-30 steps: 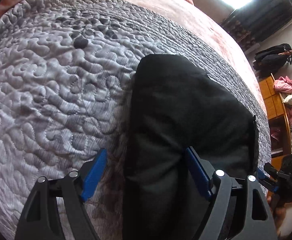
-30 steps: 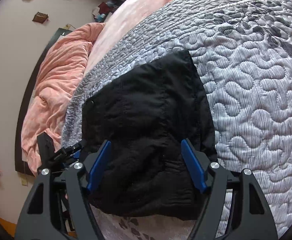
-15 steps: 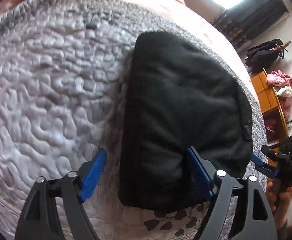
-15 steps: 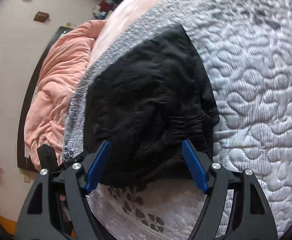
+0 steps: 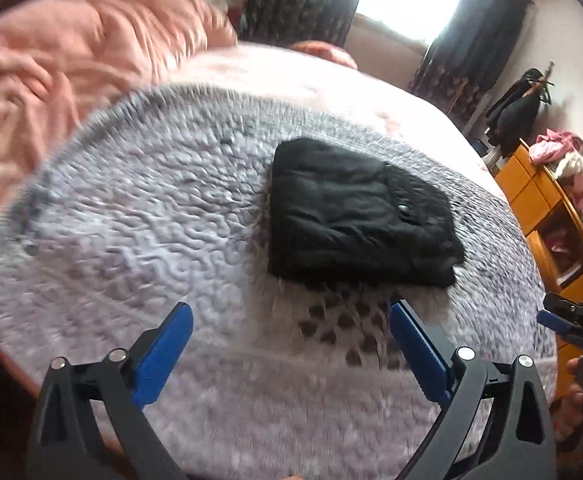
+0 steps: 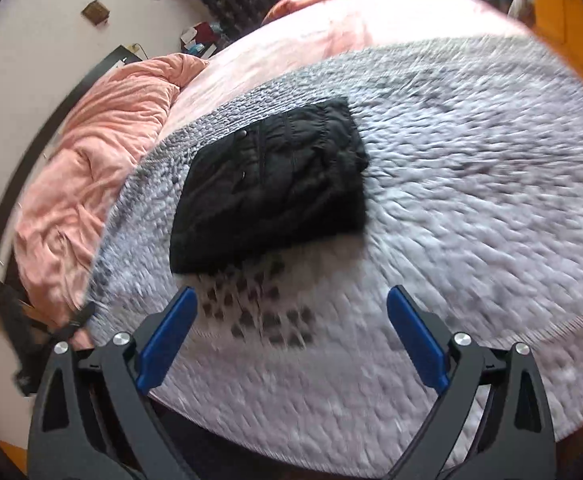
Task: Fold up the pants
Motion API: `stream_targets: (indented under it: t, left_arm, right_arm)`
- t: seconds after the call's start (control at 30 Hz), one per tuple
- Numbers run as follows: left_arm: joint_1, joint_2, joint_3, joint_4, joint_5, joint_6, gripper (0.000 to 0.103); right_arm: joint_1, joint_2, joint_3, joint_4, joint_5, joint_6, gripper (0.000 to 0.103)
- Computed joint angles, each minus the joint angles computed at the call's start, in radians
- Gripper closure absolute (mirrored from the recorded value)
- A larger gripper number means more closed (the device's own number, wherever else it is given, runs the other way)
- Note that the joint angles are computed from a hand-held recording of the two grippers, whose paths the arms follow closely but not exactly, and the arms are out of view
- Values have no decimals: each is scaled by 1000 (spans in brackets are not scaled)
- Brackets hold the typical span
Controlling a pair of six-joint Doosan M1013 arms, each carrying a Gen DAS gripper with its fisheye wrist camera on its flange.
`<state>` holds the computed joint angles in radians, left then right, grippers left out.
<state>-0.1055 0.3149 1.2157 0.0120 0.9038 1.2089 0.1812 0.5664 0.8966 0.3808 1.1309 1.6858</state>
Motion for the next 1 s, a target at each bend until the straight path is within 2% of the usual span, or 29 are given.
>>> stream_targets:
  t: [0.13,0.23,0.5,0.63,0.7,0.9,1.0]
  left_arm:
    - [-58,-115,87,154,-15,-95,4]
    - [-97,-173,108,225,37,-142,4]
    - [-204,-318,177,356,82,-209,4]
    - [-241,-365,201,331,93,-195,4]
    - [-257,-382,212,327,106,-205,4]
    - [-304,-435,247,403,95,-273,4]
    - [-309,-449,254,425,84,-288,4]
  right_arm:
    - [43,-122,133,-183,-41,54,4]
    - [73,-214,227,-291,-110,86,3]
    - [144,-420,398,-449,-248,118,3]
    - [181,-483,434,-550,-274,180,3]
    - [192,-506,446,-559,-284,188,3]
    - [226,-554,474,-637,-309,243,3]
    - [234,-564,479,-644,-309,253,3]
